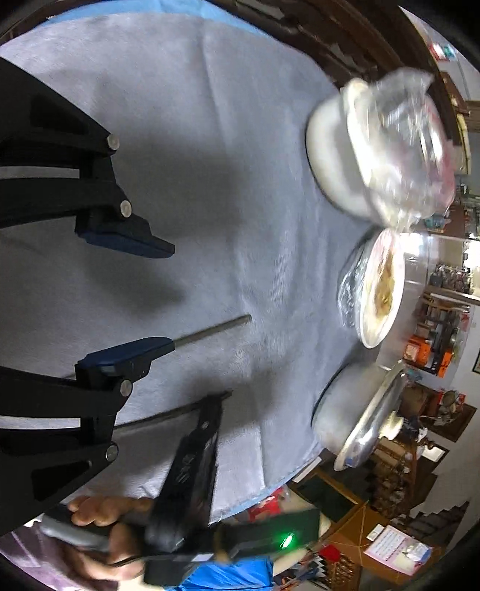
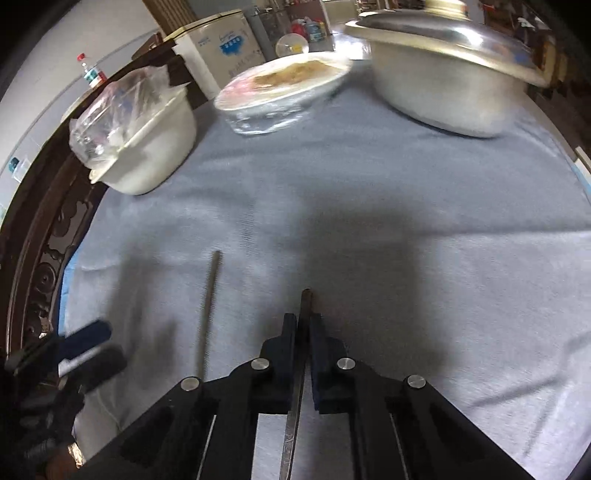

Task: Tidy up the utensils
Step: 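Close the left gripper on the last chopstick while the right gripper holds its chopstick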

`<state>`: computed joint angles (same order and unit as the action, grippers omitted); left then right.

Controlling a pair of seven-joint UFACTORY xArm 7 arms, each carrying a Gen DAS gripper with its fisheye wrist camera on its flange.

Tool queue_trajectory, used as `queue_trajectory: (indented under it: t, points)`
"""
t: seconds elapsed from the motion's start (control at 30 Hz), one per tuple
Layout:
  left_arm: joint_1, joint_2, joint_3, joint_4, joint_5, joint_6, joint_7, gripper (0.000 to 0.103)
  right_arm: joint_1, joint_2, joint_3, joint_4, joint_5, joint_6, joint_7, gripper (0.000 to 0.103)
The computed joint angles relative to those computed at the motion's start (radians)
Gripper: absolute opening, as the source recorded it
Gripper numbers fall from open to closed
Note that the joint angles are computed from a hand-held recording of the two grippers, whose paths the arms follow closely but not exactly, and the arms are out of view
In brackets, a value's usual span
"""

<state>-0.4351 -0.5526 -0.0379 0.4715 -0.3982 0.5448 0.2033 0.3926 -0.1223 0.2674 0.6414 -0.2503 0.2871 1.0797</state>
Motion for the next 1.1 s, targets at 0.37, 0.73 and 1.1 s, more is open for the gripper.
queue_trajectory:
  t: [0.37,0.73,1.1]
  points:
    - [0.003,0.31,-0.065,0.203,0.005,-0.032,-0.048,0.046,0.002,-0.091,-0.026,-0.104,0.15,-0.018,-0.128,0.007]
    - [0.019,0.258,-0.058,0.125,-0.027,-0.039,-0.008,0.006,0.003,-0.111,-0.001,-0.115,0.166,-0.008,-0.118,0.007]
    - [0.056,0.026,-0.04,-0.023,0.032,0.119,-0.051,0.006,0.078,-0.166,-0.002,-0.123,0.271,0.109,-0.173,0.008]
